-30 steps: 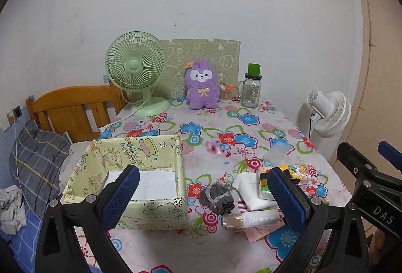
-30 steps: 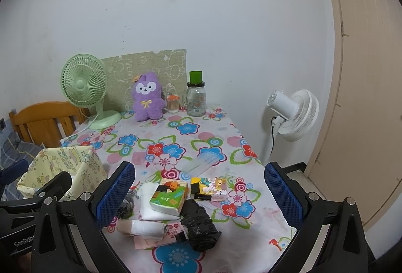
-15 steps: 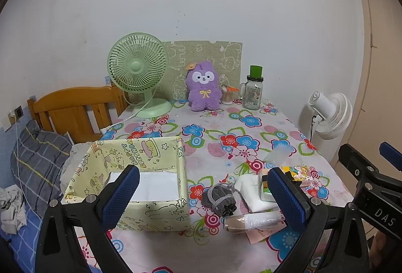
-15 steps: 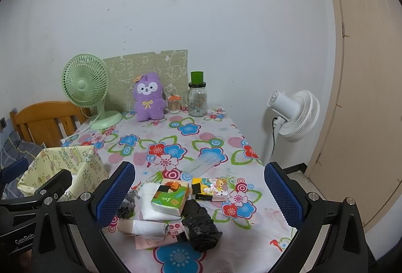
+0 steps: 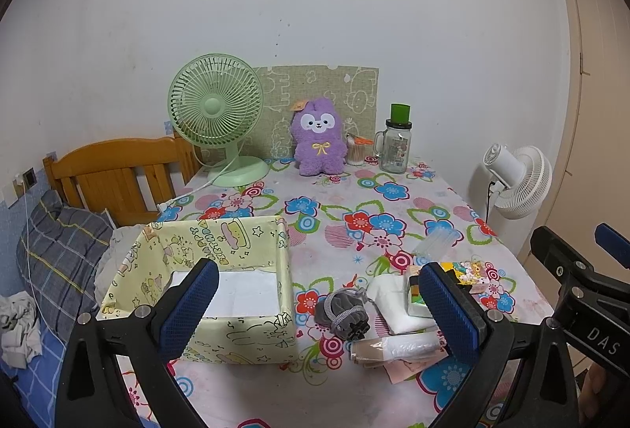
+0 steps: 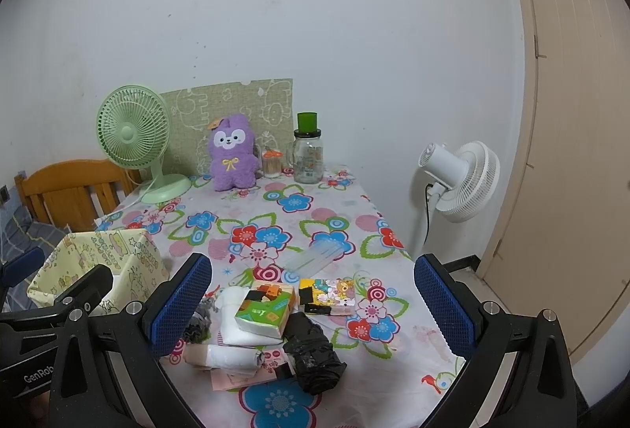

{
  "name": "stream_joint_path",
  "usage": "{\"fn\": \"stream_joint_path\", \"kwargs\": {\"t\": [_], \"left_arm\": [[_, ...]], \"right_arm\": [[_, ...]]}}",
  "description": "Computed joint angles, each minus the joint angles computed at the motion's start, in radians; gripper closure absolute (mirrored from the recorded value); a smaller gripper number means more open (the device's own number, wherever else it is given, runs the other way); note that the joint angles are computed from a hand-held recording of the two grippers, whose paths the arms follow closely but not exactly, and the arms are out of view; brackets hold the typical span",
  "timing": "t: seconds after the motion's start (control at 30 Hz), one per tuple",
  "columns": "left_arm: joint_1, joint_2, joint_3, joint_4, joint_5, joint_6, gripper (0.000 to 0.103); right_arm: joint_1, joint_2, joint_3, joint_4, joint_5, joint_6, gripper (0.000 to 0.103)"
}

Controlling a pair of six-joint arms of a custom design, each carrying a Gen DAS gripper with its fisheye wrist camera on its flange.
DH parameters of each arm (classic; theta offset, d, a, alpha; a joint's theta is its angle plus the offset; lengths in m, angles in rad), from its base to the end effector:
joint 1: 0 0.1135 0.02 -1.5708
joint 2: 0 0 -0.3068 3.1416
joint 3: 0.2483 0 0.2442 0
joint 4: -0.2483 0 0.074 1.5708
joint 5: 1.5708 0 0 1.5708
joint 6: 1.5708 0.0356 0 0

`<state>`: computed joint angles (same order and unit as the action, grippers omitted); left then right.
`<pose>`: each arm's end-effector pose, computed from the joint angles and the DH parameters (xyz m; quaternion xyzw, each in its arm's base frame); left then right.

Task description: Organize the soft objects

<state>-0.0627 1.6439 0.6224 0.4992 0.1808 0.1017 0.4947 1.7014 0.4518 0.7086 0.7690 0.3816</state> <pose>0.3106 -0.0259 0.1945 0.1158 0.8555 -0.0684 0.4999 0.2555 0.1097 0.1607 0.1388 0.8159 -0.1020 0.5519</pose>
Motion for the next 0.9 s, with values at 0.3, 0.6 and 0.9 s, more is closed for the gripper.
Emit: {"fn": "stream_joint_path", "kwargs": {"t": [0.3, 0.6, 0.9], "left_arm": [[-0.005, -0.004, -0.001, 0.004, -0.007, -0.003, 0.001], [-0.014, 0.002, -0.002, 0.014, -0.014, -0.005, 0.001], [-0.032, 0.041, 0.004, 0.022, -0.028, -0.002, 0.001]], "right_arm": [[-0.001, -0.006, -0.003, -0.005, -0.002, 0.003, 0.0], [-0.002, -0.008, -0.005, -0.004, -0.004, 0.002, 0.0], [-0.031, -0.004, 0.001, -0.009, -0.024, -0.007, 0.0]]}}
